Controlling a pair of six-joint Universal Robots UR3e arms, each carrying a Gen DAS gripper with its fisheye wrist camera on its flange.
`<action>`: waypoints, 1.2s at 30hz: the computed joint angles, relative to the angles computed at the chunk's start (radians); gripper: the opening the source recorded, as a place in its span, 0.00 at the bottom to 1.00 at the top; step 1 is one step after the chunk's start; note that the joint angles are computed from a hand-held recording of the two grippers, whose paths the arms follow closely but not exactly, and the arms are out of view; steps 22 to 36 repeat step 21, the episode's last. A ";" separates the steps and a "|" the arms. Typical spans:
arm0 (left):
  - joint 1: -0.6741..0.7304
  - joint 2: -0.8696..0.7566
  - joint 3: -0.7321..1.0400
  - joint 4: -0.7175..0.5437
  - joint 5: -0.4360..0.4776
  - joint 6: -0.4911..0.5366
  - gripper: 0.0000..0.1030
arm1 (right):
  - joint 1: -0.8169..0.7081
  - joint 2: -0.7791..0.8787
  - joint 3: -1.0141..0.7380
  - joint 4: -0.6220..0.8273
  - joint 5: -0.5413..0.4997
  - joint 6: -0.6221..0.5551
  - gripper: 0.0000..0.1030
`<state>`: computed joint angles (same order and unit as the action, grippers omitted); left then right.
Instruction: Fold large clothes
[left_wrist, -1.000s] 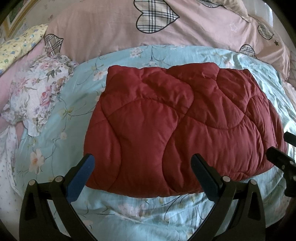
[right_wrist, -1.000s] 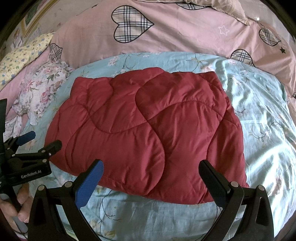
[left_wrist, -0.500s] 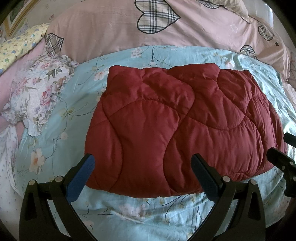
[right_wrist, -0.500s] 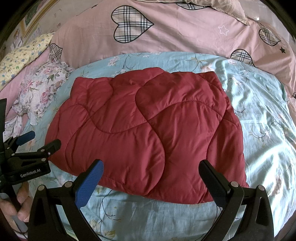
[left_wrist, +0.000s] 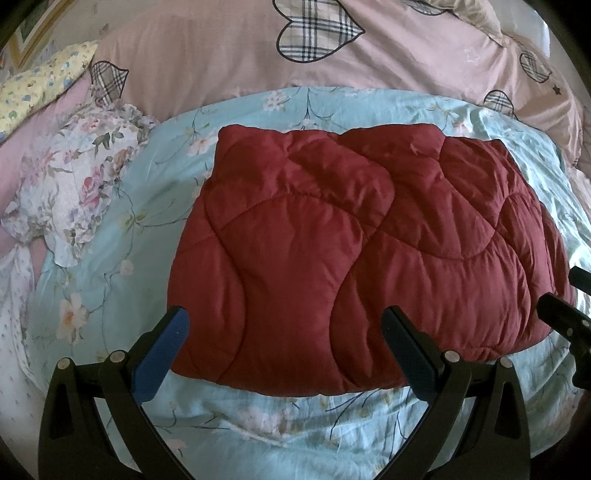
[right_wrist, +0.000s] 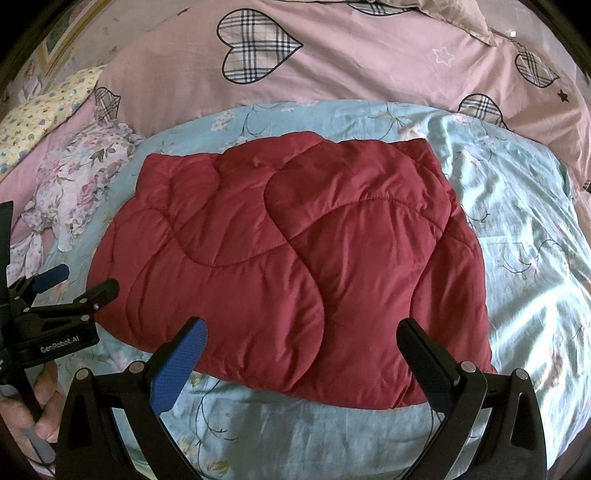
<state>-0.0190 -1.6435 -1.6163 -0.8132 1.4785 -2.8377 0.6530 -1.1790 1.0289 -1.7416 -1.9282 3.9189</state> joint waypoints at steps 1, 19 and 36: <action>0.001 -0.002 0.002 -0.001 -0.001 0.000 1.00 | -0.001 -0.002 0.002 -0.001 0.001 0.001 1.00; 0.024 -0.012 0.026 -0.018 -0.019 0.002 1.00 | -0.017 -0.008 0.023 -0.016 0.022 -0.003 1.00; 0.045 -0.007 0.032 -0.045 -0.055 -0.001 1.00 | -0.016 -0.008 0.022 -0.017 0.021 -0.001 1.00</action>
